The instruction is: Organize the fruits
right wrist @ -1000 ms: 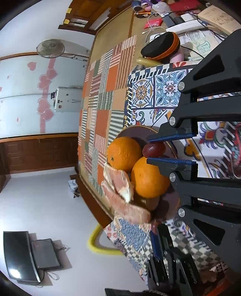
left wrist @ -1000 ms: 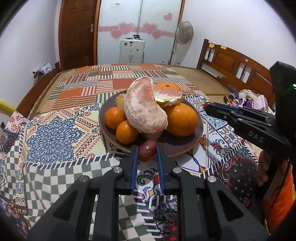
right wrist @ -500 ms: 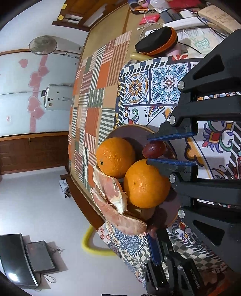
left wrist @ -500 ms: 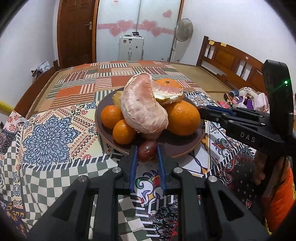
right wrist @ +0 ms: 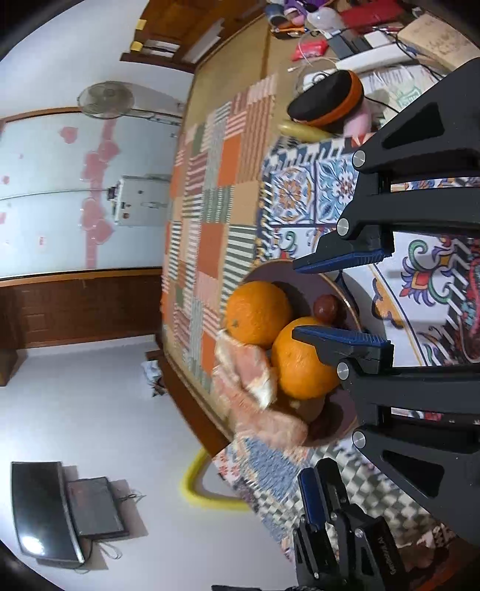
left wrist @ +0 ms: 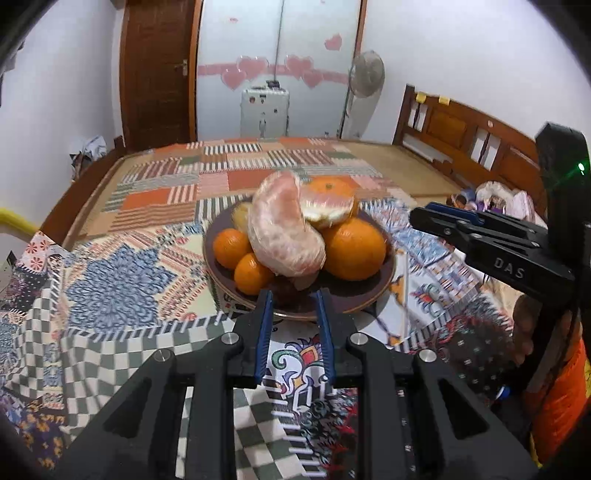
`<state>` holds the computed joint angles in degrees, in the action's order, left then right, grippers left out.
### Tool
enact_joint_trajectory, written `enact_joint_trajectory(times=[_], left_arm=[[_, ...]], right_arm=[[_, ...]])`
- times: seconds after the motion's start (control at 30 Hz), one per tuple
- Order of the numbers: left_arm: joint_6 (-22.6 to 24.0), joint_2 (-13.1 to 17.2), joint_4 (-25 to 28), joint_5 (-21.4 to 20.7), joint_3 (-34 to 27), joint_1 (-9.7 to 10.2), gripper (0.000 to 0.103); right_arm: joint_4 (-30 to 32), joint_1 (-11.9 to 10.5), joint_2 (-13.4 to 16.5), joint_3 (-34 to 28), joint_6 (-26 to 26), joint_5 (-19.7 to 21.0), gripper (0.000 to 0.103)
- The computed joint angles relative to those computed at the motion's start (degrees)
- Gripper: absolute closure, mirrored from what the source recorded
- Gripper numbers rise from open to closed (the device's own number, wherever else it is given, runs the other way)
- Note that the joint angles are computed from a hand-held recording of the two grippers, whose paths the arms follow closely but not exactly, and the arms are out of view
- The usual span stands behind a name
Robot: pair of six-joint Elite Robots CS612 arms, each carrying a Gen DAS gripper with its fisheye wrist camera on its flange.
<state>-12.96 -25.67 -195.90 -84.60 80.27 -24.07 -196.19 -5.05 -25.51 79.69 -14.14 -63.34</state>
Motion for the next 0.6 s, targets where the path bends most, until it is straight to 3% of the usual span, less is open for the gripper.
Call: enact_joint_trajectory(times=[0.2, 0.47, 0.53, 0.6], left_arm=[[0.2, -4.0, -10.4, 4.3, 6.5, -1.17, 0.08], [3.3, -9.1, -25.8, 12.9, 15.3, -4.94, 0.079], [4.2, -10.0, -29.4, 15.6, 17.3, -6.1, 0.058], [4.9, -10.8, -33.5, 17.4, 19.2, -7.13, 0.044]], right_arm=[[-12.9, -1.7, -3.6, 6.5, 4.8, 4.1, 0.076], [-31.4, -3.3, -8.7, 16.7, 10.0, 7.8, 0.076], [-33.9, -3.5, -9.2, 18.1, 10.9, 8.7, 0.075], [-36.2, -3.6, -9.8, 19.7, 11.6, 9.8, 0.071]])
